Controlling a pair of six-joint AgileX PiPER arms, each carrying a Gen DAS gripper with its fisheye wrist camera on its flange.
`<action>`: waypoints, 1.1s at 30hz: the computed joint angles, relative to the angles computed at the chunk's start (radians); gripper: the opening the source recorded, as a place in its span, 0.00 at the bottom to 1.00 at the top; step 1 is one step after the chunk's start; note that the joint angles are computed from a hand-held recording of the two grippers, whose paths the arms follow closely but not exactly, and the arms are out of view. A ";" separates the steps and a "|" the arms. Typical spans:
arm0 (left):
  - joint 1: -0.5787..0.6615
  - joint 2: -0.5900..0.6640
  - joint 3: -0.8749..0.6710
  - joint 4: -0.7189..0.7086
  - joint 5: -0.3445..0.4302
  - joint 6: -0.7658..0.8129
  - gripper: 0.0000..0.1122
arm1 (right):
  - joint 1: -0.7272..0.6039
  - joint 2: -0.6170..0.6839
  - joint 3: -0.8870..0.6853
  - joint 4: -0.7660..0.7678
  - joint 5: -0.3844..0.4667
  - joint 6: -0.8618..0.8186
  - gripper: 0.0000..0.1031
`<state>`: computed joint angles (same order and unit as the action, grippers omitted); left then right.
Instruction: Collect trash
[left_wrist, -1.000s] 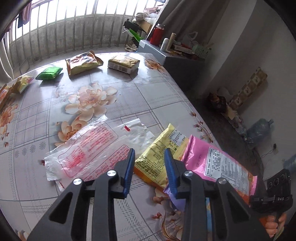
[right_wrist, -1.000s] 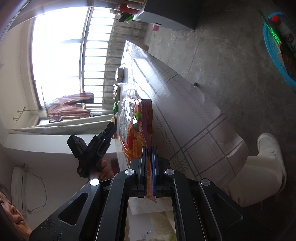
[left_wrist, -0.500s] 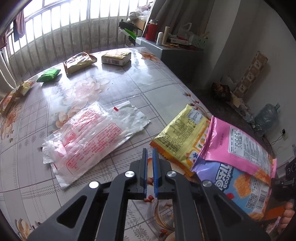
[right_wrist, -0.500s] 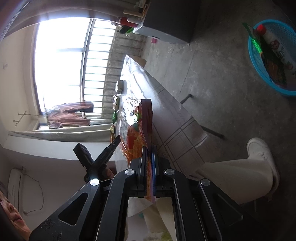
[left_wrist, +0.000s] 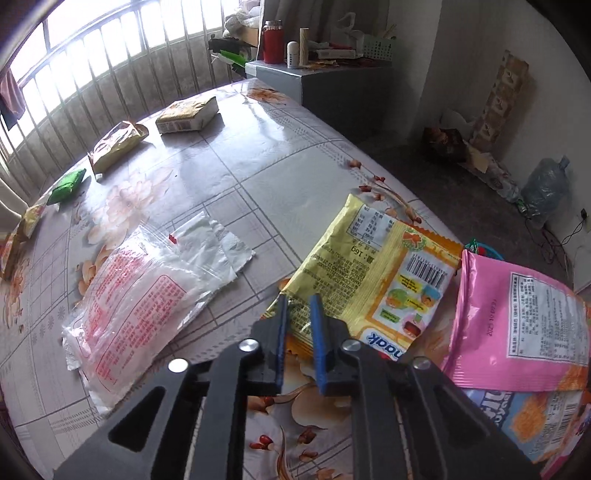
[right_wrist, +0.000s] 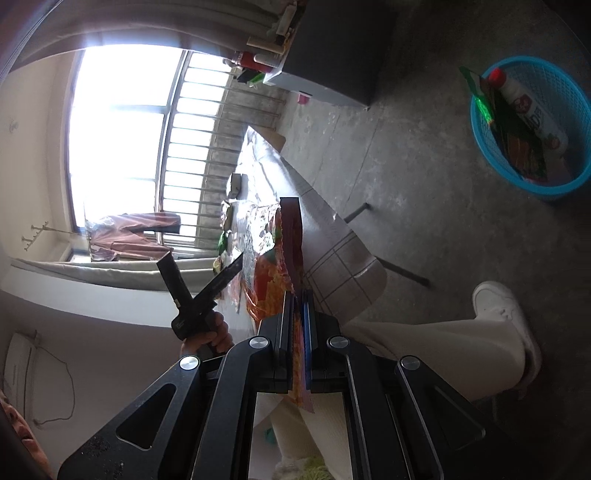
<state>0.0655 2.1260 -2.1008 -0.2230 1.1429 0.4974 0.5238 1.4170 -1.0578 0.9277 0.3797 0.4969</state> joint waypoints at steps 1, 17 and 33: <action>-0.006 -0.030 0.055 0.011 -0.040 0.017 0.02 | 0.006 -0.021 0.019 -0.025 -0.018 0.032 0.03; 0.180 -0.436 0.680 -0.040 -0.301 0.126 0.00 | 0.129 -0.041 0.067 -0.329 -0.192 0.398 0.03; 0.469 -0.484 0.652 -0.384 0.044 0.260 0.28 | 0.154 0.168 -0.187 -0.139 -0.041 0.082 0.41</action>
